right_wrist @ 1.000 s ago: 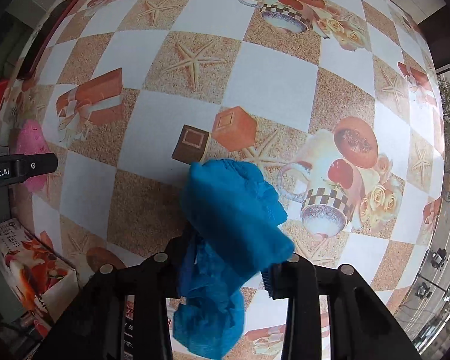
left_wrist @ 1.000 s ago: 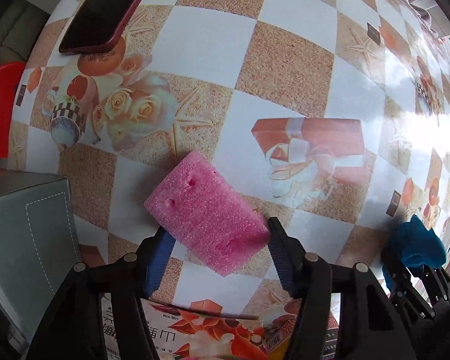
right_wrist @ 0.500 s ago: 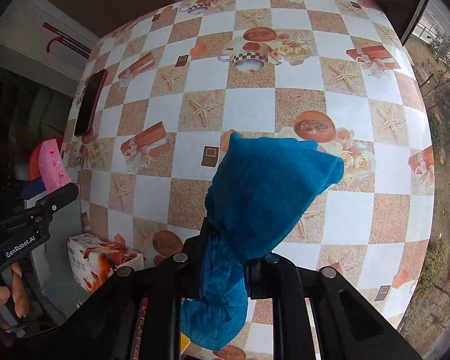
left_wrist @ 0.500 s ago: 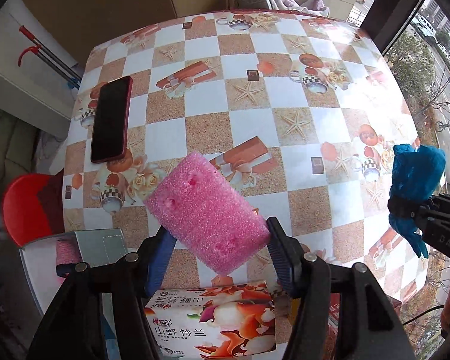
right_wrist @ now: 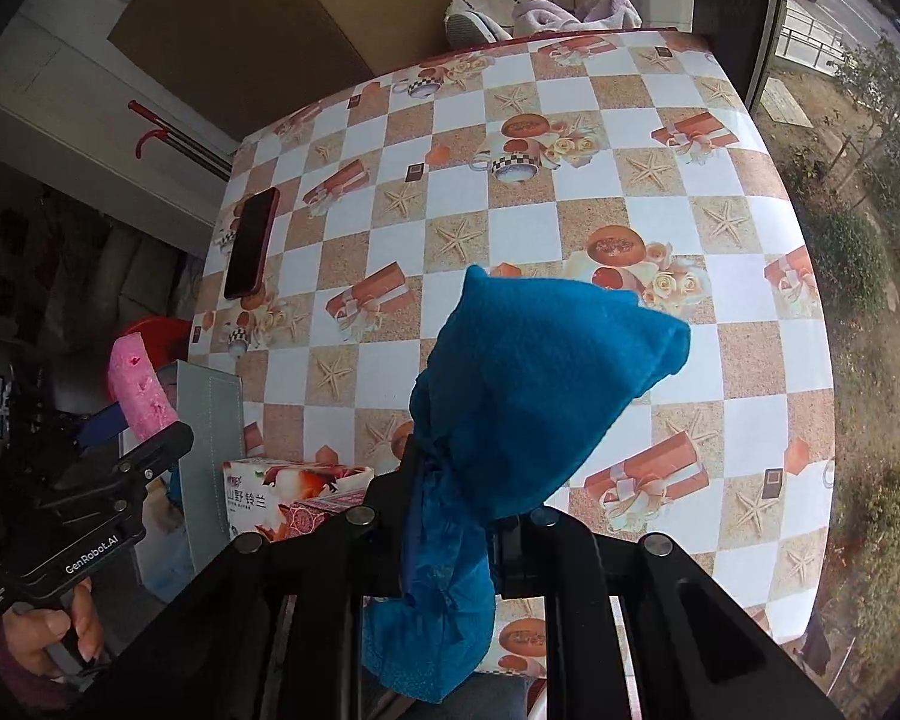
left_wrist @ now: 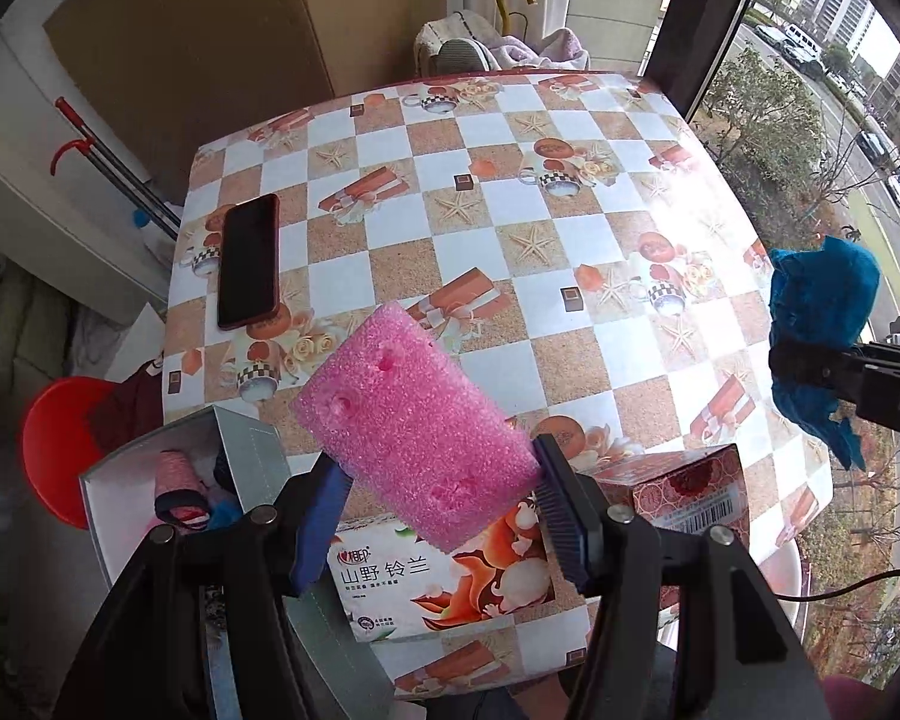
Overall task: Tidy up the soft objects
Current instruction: 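Lift the pink sponge and blue sock and carry them over the box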
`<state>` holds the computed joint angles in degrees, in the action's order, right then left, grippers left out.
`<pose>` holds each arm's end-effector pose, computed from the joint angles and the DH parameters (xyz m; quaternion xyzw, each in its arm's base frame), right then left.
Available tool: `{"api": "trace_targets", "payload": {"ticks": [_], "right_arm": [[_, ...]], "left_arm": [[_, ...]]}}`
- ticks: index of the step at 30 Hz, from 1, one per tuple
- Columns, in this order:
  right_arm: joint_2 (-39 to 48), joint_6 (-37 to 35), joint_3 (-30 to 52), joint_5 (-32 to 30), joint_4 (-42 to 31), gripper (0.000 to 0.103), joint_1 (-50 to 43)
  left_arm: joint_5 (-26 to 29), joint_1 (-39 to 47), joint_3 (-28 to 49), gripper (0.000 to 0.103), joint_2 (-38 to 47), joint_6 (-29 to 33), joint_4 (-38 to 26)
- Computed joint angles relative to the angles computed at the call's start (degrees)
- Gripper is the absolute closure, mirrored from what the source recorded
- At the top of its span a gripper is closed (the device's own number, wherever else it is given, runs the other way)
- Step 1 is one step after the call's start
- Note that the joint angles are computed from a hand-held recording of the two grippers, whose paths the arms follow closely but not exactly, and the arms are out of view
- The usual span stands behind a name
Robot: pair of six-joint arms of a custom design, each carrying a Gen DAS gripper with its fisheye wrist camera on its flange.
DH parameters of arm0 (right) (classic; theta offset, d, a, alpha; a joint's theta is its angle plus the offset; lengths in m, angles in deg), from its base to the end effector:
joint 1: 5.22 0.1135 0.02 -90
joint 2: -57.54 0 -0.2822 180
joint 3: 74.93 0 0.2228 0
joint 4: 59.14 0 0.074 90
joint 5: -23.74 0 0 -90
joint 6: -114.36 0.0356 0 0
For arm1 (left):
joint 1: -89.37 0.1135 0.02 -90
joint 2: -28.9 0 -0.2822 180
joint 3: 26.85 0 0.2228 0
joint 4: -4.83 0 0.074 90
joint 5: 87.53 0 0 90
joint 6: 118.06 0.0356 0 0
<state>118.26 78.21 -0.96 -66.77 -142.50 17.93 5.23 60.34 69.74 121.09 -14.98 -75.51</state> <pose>0.1251 0.0538 0.3077 0.2600 0.9500 0.1109 0.1324 0.2436 -0.1372 0.3063 0.3592 0.9249 -0.0406 0.1179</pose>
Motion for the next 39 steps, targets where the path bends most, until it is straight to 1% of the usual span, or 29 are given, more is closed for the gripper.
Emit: {"api": "trace_targets", "payload": {"ticks": [5, 9, 13, 15, 18, 21, 23, 28, 31, 39], "right_arm": [[6.4, 10.6, 7.1, 5.8, 0.8, 0.084, 13.1], [15.0, 15.4, 13.3, 7.4, 3.9, 0.084, 21.2], [26.0, 15.5, 21.8, 6.7, 6.6, 0.084, 26.4], [32.1, 13.2, 27.7, 5.7, 7.1, 0.084, 28.0], [42.0, 8.2, 39.0, 3.8, 5.4, 0.084, 29.7], [51.3, 3.5, 51.6, 2.5, 1.7, 0.084, 30.8], [56.4, 1.7, 58.7, 1.2, -0.3, 0.084, 31.6], [66.1, -2.2, 71.7, -1.4, -7.0, 0.085, 33.8], [69.1, -3.2, 76.9, -1.8, -9.8, 0.085, 33.8], [72.1, -3.6, 81.7, -2.5, -12.6, 0.085, 33.5]], "left_arm": [[3.5, 8.9, -2.2, 0.039, -3.8, 7.2, -1.0], [5.5, 19.3, -3.5, 0.039, -6.3, 16.8, -2.7], [6.8, 31.0, -3.6, 0.039, -7.2, 27.8, -4.5], [7.3, 36.5, -3.3, 0.039, -7.0, 32.7, -5.3], [8.2, 43.5, -3.0, 0.039, -6.5, 37.9, -5.7], [8.7, 48.7, -2.6, 0.039, -5.5, 40.3, -6.3], [8.8, 51.3, -2.9, 0.039, -5.3, 41.2, -6.2], [8.9, 54.7, -4.1, 0.039, -5.2, 42.3, -6.0], [9.3, 55.8, -3.8, 0.039, -5.2, 42.9, -6.0], [9.4, 56.8, -3.0, 0.039, -4.0, 42.9, -6.2]]}}
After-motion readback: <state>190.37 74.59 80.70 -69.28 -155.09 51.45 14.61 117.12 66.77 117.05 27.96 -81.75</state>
